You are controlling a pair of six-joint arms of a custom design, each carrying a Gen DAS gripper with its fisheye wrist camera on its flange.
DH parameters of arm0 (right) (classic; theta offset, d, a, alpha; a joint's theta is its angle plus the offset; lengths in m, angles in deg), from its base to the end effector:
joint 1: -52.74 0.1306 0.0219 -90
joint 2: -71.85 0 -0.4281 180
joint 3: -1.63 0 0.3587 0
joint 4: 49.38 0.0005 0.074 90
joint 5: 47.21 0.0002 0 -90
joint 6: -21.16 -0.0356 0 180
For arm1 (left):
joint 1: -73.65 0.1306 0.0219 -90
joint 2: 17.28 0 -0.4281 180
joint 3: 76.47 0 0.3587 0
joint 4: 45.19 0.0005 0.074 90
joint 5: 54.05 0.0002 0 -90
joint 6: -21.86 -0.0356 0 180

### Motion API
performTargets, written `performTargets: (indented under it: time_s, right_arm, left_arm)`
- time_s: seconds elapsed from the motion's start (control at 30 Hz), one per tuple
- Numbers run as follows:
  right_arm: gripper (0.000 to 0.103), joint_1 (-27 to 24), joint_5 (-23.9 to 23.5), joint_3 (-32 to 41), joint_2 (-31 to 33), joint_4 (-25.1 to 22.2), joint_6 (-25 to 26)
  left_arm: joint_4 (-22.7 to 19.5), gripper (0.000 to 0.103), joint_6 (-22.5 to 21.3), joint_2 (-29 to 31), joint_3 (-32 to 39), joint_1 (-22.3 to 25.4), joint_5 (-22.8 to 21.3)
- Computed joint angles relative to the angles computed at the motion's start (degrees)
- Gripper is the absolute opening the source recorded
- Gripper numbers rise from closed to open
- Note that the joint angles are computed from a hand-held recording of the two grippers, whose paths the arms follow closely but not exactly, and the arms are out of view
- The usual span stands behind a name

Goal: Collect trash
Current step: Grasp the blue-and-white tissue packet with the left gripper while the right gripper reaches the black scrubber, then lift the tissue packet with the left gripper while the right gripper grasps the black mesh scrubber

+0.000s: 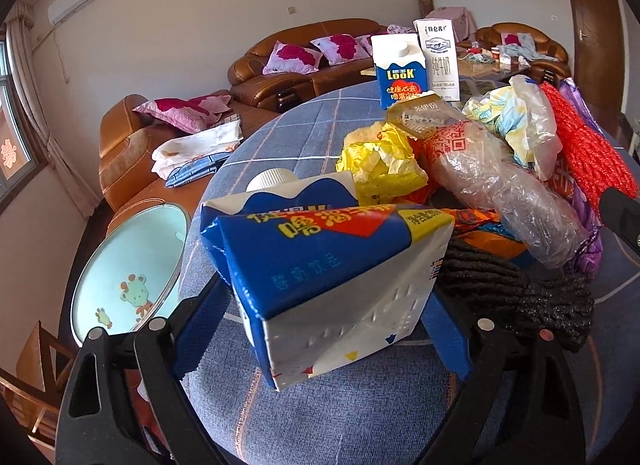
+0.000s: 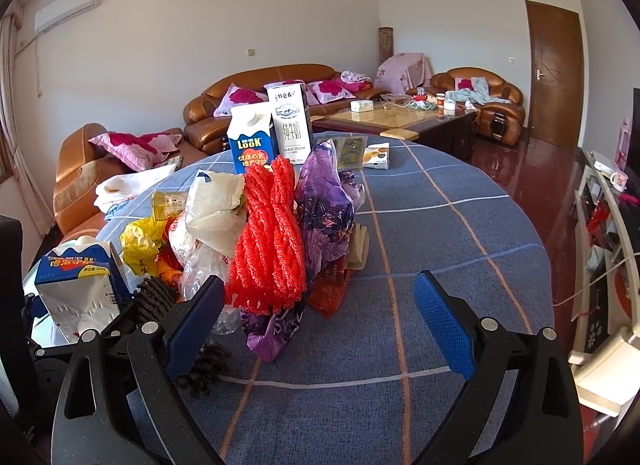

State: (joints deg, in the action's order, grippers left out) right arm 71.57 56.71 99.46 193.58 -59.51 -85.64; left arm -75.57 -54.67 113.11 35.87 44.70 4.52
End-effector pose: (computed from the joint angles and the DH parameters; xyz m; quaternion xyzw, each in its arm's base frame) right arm 0.6322 0.2060 0.2885 0.0413 0.8774 0.0406 0.4762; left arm 0.6295 -0.3276 0.2673 0.0260 0.9047 0.1125 0.4101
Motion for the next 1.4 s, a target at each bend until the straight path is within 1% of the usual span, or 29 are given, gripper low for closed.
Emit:
performTargets:
  time_s: [0.07,0.13,0.27,0.4,0.5,0.53,0.57,0.63,0.7,0.73,0.77,0.83,0.97,1.13,1.2,1.23,1.3,1.33,1.4]
  right_arm:
    - [0.094,-0.06,-0.2,0.03,0.0,-0.09,0.12]
    - [0.094,-0.11,-0.34,0.09,-0.01,-0.2,0.23]
    - [0.094,-0.36,-0.08,0.13,-0.18,-0.22,0.06]
    - [0.093,-0.68,-0.96,-0.01,-0.6,0.32,1.05]
    - [0.092,-0.87,-2.32,0.35,-0.57,0.18,1.67]
    - [0.087,-0.89,-2.72,0.49,-0.55,0.1,1.9]
    - [0.079,-0.91,-3.45,0.7,-0.49,-0.08,2.24]
    - [0.073,-0.87,-4.33,1.56,-0.06,-0.99,2.94]
    - [0.069,-1.0,-5.65,2.45,0.45,-1.96,3.25]
    - [0.059,-1.16,-6.64,2.89,0.73,-2.51,3.39]
    - [0.045,-1.32,-7.98,3.23,0.96,-3.04,3.54]
    - [0.031,-1.5,-10.14,4.06,1.5,-4.48,4.06]
    - [0.022,-1.34,-11.13,3.78,1.39,-4.01,5.11]
    - [0.021,-1.12,-10.59,2.82,0.63,-2.19,5.24]
    - [0.021,-1.09,-10.8,3.82,1.25,-3.83,5.54]
    - [0.023,-1.06,-10.44,3.85,1.41,-4.1,5.45]
    - [0.038,-0.82,-8.72,3.05,1.08,-3.01,5.49]
    - [0.049,-0.75,-9.0,2.43,0.68,-1.83,6.0]
    - [0.05,-0.1,-7.35,1.17,-0.23,0.8,7.93]
  left_arm:
    - [0.87,0.089,-0.26,-0.56,-0.96,0.05,0.36]
    - [1.89,0.089,-0.42,-1.4,-2.28,0.21,1.67]
    - [3.66,0.089,-0.5,-3.04,-4.35,0.27,1.69]
    - [6.56,0.089,-1.37,-4.67,-6.08,0.22,0.09]
    - [7.65,0.089,-1.86,-5.26,-6.65,0.04,-0.47]
    - [7.77,0.089,-1.89,-5.4,-6.79,-0.01,-0.65]
    - [7.93,0.089,-1.9,-5.52,-6.87,-0.04,-0.67]
    - [8.11,0.089,-2.05,-5.74,-6.99,-0.1,-0.12]
    - [9.21,0.089,-2.32,-6.25,-7.54,-0.22,0.44]
    - [9.78,0.089,-2.52,-6.56,-7.88,-0.34,0.24]
    - [10.33,0.089,-2.61,-6.93,-8.16,-0.38,0.07]
    - [11.03,0.089,-2.66,-7.54,-8.42,-0.25,-0.2]
    - [11.27,0.089,-3.59,-7.56,-8.27,-0.25,-0.53]
    - [9.58,0.089,-3.13,-6.46,-7.6,0.38,-1.19]
    - [9.78,0.089,-3.29,-6.34,-7.54,0.68,-1.35]
    - [9.52,0.089,-3.29,-6.3,-7.55,0.83,-1.24]
    - [8.78,0.089,-2.57,-6.15,-7.44,1.27,-0.29]
    - [8.75,0.089,-2.92,-6.04,-7.51,1.35,-0.26]
    - [8.29,0.089,-2.87,-5.87,-7.51,1.57,-0.84]
